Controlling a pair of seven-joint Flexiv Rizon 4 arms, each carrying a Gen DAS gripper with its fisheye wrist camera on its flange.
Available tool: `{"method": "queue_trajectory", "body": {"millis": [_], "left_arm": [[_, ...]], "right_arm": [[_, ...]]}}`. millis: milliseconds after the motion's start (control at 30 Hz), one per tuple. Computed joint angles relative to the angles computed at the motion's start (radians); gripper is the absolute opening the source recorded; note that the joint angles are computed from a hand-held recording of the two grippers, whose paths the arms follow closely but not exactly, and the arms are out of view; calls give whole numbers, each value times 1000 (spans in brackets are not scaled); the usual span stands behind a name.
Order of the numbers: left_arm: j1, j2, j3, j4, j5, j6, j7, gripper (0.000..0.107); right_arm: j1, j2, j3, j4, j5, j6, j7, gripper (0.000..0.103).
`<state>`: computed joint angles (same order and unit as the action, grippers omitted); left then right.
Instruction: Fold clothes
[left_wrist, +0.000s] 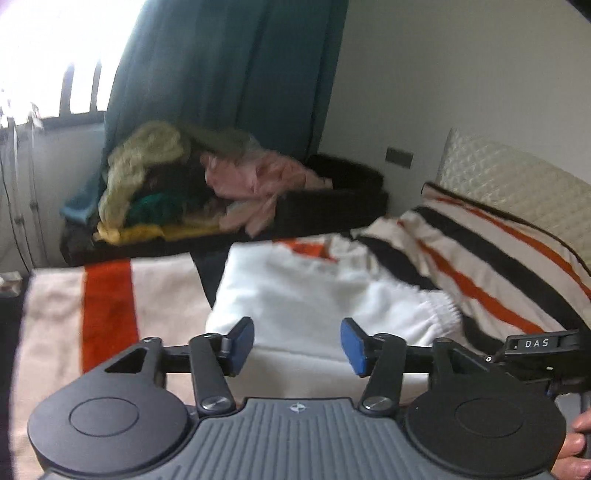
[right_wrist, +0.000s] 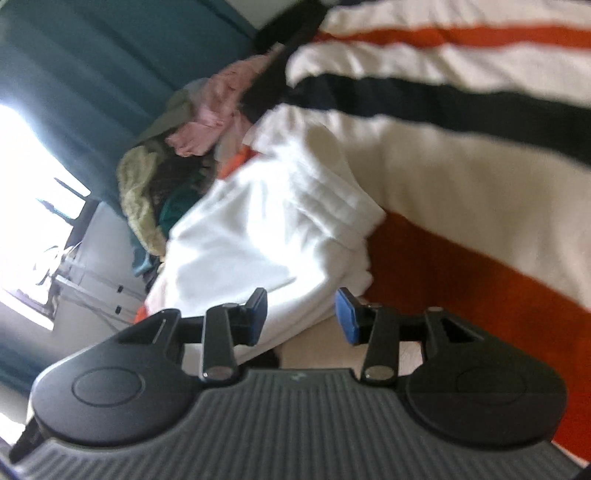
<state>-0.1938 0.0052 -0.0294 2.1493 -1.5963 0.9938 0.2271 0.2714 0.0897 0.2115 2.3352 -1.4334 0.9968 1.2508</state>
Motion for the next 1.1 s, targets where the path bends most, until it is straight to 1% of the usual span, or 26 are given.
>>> {"method": "queue_trajectory", "body": {"millis": [33,67,200,233,300,333,400,433,467,500,533,567,633,700,800,833,900,1000,1100], "left_arm": [[-5,38,5,19,-7,6,6,63],[-4,73,15,34,12,2,-3,66],[17,214,77,84,124,-68,-119,71],[25,242,95,90,149,-91,-146,74],[42,296,131,99,198,-140,-199,78],[53,319,148,100,226,-160,-232,82],[75,362,181,99,285,-198,-284,83],[85,382,202,97,314,-227,-298,87],[94,401,222,96,334,-252,-301,94],[100,423,237,100,342,-265,-296,97],[104,447,250,109,337,-268,-279,102],[107,471,262,118,332,-271,-262,103],[111,517,296,138,331,-299,-219,103],[127,552,327,150,358,-337,-226,103],[148,599,379,168,384,-399,-216,103],[156,609,390,173,390,-413,-215,103],[174,628,416,183,403,-445,-215,103],[205,645,451,194,427,-490,-216,103],[236,649,465,208,434,-503,-206,103]], "right_arm": [[14,23,19,-6,39,-30,-49,45],[29,45,40,-15,73,-64,-95,45],[89,110,119,-72,168,-214,-270,45],[105,123,138,-90,191,-253,-315,45],[137,140,173,-128,235,-317,-395,45],[152,144,190,-147,251,-348,-428,45],[183,137,229,-195,266,-443,-490,45],[202,128,248,-218,271,-494,-517,50],[222,119,265,-238,272,-544,-542,57],[242,113,276,-252,264,-578,-557,77],[257,113,278,-251,242,-582,-559,91],[272,113,280,-250,219,-587,-562,92],[305,95,300,-267,200,-644,-570,92],[344,69,312,-285,194,-702,-563,92],[412,15,333,-322,188,-839,-555,92],[432,1,333,-328,181,-868,-551,92],[471,-23,328,-335,169,-911,-534,92],[523,-49,309,-333,159,-948,-500,92],[574,-83,289,-335,157,-994,-460,92]]}}
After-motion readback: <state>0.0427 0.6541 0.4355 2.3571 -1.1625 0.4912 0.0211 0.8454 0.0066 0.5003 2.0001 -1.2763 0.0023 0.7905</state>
